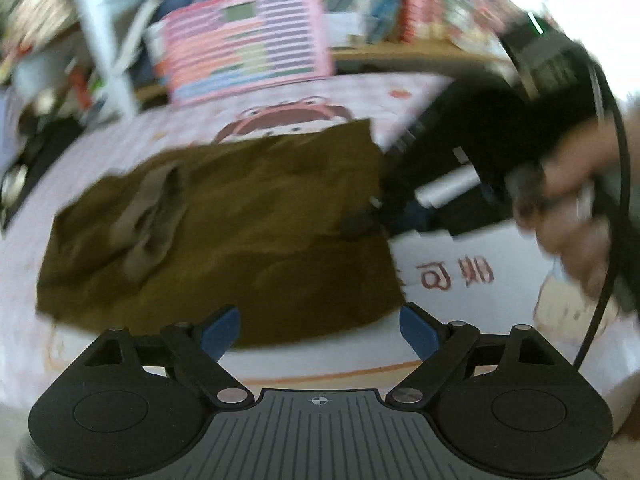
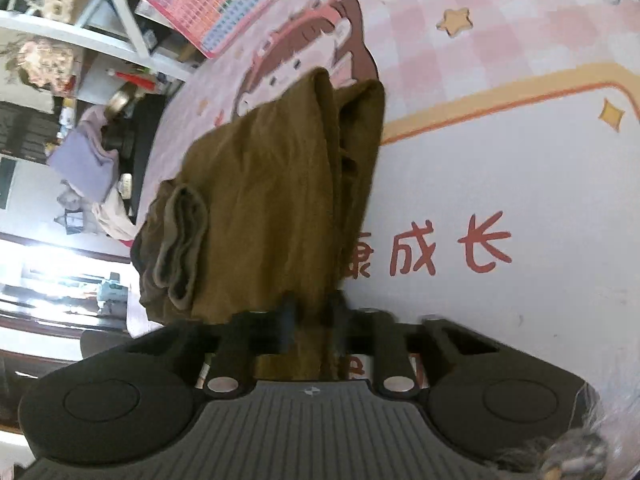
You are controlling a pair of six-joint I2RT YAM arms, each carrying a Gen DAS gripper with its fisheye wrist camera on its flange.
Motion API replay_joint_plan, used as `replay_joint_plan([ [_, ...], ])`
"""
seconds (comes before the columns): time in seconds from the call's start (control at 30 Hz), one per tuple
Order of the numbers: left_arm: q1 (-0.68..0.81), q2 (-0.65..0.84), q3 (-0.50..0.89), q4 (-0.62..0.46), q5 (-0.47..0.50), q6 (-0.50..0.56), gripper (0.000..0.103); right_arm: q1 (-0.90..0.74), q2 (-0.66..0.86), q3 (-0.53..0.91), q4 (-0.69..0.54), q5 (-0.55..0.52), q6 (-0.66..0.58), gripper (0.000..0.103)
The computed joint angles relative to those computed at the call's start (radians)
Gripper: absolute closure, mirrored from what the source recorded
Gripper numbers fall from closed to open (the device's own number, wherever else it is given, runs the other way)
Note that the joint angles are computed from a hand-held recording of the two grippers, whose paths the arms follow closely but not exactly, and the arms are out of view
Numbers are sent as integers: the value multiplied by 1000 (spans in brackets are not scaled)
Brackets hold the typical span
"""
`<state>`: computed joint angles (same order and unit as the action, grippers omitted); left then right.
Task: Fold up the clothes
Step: 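Grasp the garment edge with the right tool while the left tool grasps it too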
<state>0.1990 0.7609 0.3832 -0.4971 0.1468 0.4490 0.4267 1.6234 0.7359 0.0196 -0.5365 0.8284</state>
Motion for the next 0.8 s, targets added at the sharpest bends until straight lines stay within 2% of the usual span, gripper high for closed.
replay_joint_plan([
  [0.1, -111, 17, -32, 74, -105, 18, 14, -15, -37, -13, 32, -45, 1, 93],
  [0.27, -250, 55, -98, 245, -277, 58, 15, -7, -57, 15, 18, -66, 5, 93],
  [0.5, -370, 182, -155, 487, -374, 101, 20, -12, -47, 46, -22, -74, -16, 93],
  [0.57, -391, 222, -171, 565, -411, 115, 30, -19, -47, 47, -19, -74, -15, 93],
  [0.63, -395, 265, -174, 619, -431, 130, 67, -28, -48, 47, -28, -90, -39, 90],
  [0.67, -379, 275, -172, 627, -415, 137, 73, -30, -49, 48, -36, -94, -53, 87],
  [0.73, -344, 242, -176, 613, -365, 149, 90, -46, -69, 32, -44, -77, -61, 66],
  [0.77, -327, 217, -179, 601, -340, 155, 91, -55, -80, 24, -48, -67, -65, 44],
  [0.8, -311, 190, -179, 585, -318, 157, 93, -63, -90, 16, -51, -57, -68, 35],
])
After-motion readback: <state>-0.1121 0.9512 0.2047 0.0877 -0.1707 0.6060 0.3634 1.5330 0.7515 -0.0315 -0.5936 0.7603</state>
